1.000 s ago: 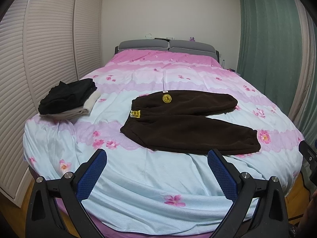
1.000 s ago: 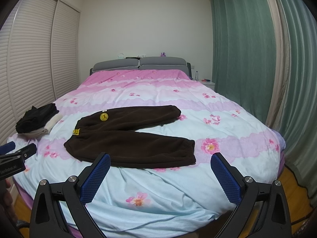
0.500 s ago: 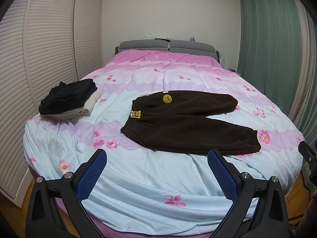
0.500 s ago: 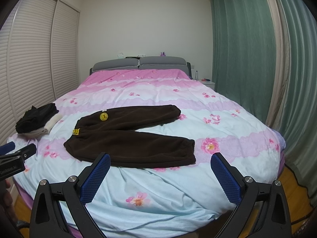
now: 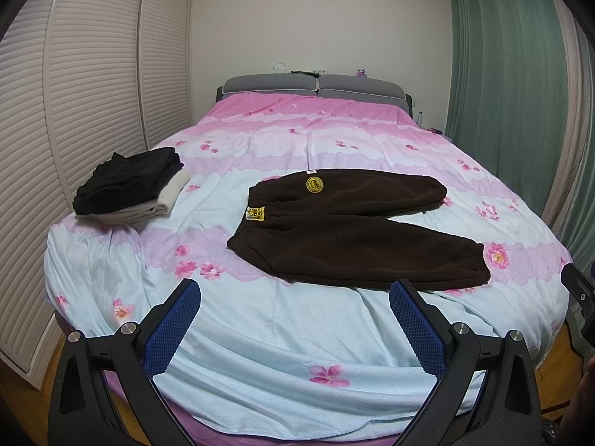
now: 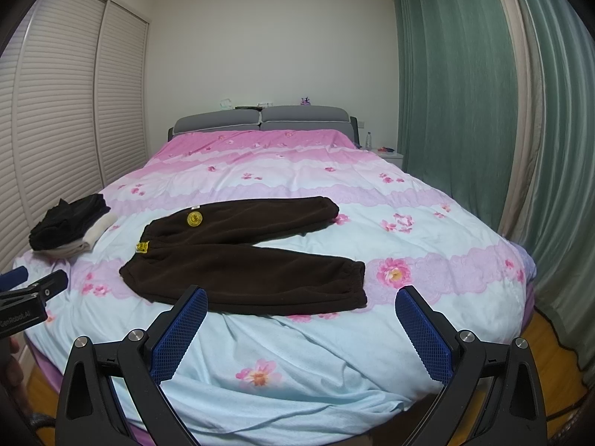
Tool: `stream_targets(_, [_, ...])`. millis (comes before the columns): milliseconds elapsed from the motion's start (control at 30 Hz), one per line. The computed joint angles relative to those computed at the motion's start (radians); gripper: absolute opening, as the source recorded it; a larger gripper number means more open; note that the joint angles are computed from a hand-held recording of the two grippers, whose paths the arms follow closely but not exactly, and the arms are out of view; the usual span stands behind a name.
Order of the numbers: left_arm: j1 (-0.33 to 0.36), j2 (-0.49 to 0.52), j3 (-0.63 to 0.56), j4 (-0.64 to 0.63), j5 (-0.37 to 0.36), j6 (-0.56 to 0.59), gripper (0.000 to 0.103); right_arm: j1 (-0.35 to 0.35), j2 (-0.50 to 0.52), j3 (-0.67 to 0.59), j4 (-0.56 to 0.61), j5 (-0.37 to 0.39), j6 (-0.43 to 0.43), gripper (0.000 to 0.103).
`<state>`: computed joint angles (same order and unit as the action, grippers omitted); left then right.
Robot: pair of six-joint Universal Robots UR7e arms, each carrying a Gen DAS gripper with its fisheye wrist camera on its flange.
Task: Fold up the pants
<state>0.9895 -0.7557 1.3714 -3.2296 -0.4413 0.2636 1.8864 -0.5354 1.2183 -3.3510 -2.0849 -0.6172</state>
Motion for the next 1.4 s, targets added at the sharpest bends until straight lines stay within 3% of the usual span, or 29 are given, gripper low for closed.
stream_targets(1400, [0.005, 0.006, -0.002, 0.029, 0.005, -0.005, 0.103, -0.002, -0.001, -0.005, 0.013, -0.004, 0.021, 0.103])
